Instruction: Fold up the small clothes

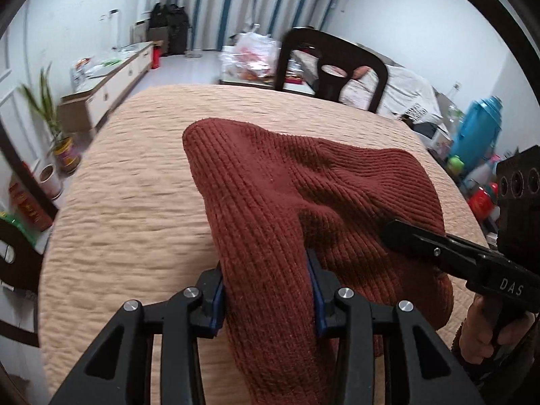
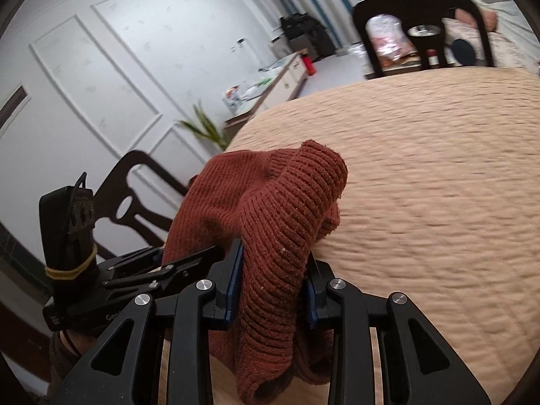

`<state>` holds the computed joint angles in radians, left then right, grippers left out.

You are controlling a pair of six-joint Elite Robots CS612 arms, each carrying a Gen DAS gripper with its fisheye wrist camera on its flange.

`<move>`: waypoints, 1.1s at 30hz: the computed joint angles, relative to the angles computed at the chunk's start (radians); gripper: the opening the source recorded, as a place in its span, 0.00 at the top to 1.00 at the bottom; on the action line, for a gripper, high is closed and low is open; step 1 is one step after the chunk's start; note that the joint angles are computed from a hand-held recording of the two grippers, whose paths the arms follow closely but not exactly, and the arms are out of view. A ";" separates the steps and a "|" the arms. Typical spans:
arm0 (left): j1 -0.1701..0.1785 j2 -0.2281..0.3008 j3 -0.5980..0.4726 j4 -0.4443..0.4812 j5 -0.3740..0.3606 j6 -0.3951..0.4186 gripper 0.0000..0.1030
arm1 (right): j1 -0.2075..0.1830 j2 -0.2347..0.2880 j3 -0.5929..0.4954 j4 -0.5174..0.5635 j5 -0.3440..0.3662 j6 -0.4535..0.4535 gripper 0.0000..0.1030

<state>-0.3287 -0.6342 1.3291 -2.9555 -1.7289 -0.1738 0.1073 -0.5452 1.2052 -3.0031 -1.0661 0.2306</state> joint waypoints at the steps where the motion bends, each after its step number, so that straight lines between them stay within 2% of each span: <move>1: 0.006 0.001 0.000 0.000 0.008 -0.001 0.59 | 0.004 0.008 -0.012 0.006 0.004 -0.004 0.70; 5: 0.023 0.016 -0.013 0.013 0.023 -0.022 0.59 | 0.021 0.052 -0.083 0.053 0.028 -0.002 0.70; 8: 0.034 0.034 -0.032 0.048 0.009 -0.027 0.57 | 0.034 0.074 -0.119 0.101 0.011 -0.012 0.70; 11: 0.043 0.044 -0.037 0.051 -0.007 -0.017 0.48 | 0.043 0.077 -0.122 0.126 -0.037 -0.027 0.69; 12: 0.045 0.043 -0.031 0.039 -0.003 -0.013 0.41 | 0.047 0.078 -0.127 0.132 -0.062 -0.034 0.68; 15: 0.041 0.037 -0.010 0.001 0.035 0.004 0.31 | 0.054 0.075 -0.125 0.141 -0.117 -0.052 0.64; 20: 0.035 0.020 0.038 -0.062 0.057 0.008 0.23 | 0.073 0.054 -0.092 0.111 -0.223 -0.093 0.56; 23: 0.037 0.005 0.080 -0.115 0.047 -0.017 0.19 | 0.083 0.033 -0.051 0.057 -0.271 -0.112 0.47; 24: 0.036 -0.002 0.097 -0.135 0.049 -0.022 0.14 | 0.087 0.025 -0.035 0.036 -0.283 -0.119 0.42; 27: 0.024 -0.027 0.154 -0.187 0.093 -0.017 0.05 | 0.101 -0.005 0.025 -0.037 -0.344 -0.157 0.40; 30: 0.010 -0.051 0.208 -0.217 0.137 -0.015 0.03 | 0.116 -0.028 0.073 -0.083 -0.393 -0.183 0.40; 33: -0.005 -0.067 0.243 -0.203 0.211 -0.042 0.03 | 0.126 -0.052 0.125 -0.084 -0.442 -0.180 0.37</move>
<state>-0.3341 -0.7015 1.5719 -3.1584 -1.5180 -0.2157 0.2338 -0.5975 1.3304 -3.0870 -1.5082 0.0503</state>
